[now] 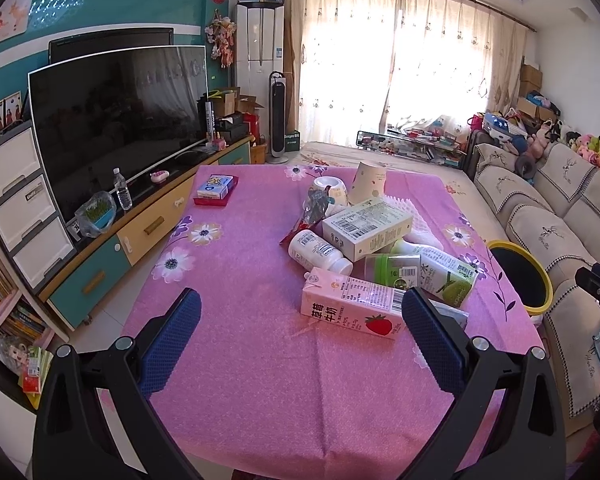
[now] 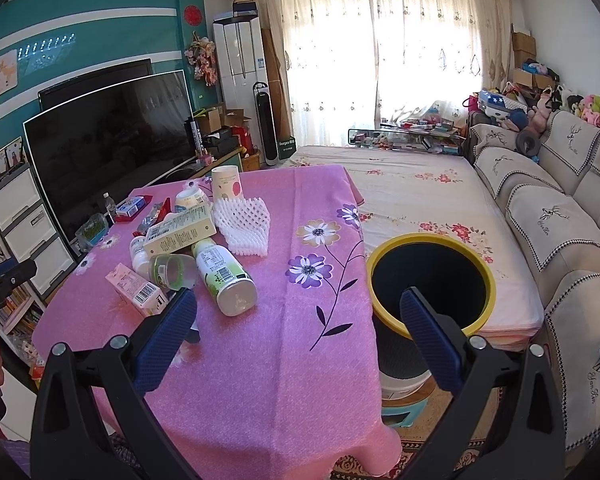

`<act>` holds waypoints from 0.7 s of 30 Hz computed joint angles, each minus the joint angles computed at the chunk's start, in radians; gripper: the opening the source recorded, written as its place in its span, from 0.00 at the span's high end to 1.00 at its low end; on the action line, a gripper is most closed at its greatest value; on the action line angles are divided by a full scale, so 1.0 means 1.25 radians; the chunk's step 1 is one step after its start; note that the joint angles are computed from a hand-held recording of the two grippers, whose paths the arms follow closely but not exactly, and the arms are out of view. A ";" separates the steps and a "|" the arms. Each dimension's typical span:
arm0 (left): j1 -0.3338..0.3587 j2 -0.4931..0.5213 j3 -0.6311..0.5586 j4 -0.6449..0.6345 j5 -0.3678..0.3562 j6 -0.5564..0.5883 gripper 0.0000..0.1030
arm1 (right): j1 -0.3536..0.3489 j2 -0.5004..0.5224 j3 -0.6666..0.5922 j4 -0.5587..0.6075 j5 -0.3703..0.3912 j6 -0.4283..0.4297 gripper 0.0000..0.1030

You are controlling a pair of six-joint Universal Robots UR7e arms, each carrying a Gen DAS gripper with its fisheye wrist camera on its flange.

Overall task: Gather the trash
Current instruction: 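Grasp the white bottle with the right gripper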

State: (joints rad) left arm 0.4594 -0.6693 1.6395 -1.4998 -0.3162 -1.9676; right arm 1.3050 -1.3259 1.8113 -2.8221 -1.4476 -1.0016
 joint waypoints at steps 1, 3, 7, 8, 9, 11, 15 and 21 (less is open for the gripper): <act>0.003 -0.001 0.002 -0.010 -0.001 0.009 0.04 | 0.000 0.002 -0.003 0.006 -0.003 -0.001 0.06; 0.008 -0.003 0.002 -0.022 0.003 0.025 0.04 | 0.002 0.009 -0.012 0.022 -0.009 -0.002 0.06; 0.021 -0.004 -0.010 -0.014 0.025 0.039 0.04 | 0.014 0.026 -0.030 0.062 -0.022 -0.021 0.06; 0.025 -0.005 -0.008 -0.035 0.031 0.058 0.04 | 0.017 0.032 -0.037 0.082 -0.025 -0.035 0.06; 0.029 -0.006 -0.003 -0.063 0.035 0.080 0.04 | 0.023 0.041 -0.044 0.100 -0.029 -0.050 0.06; 0.039 -0.006 0.005 -0.125 0.041 0.132 0.04 | 0.034 0.062 -0.061 0.132 -0.044 -0.080 0.06; 0.060 -0.002 0.019 -0.237 0.040 0.226 0.04 | 0.057 0.121 -0.112 0.178 -0.083 -0.094 0.06; 0.088 0.012 0.017 -0.346 0.027 0.331 0.04 | 0.091 0.218 -0.199 0.243 -0.143 -0.117 0.15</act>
State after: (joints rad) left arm 0.5695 -0.6545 1.6611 -1.9326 -0.2822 -1.5540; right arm 1.4181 -1.0530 1.5627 -2.5181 -1.6264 -1.1483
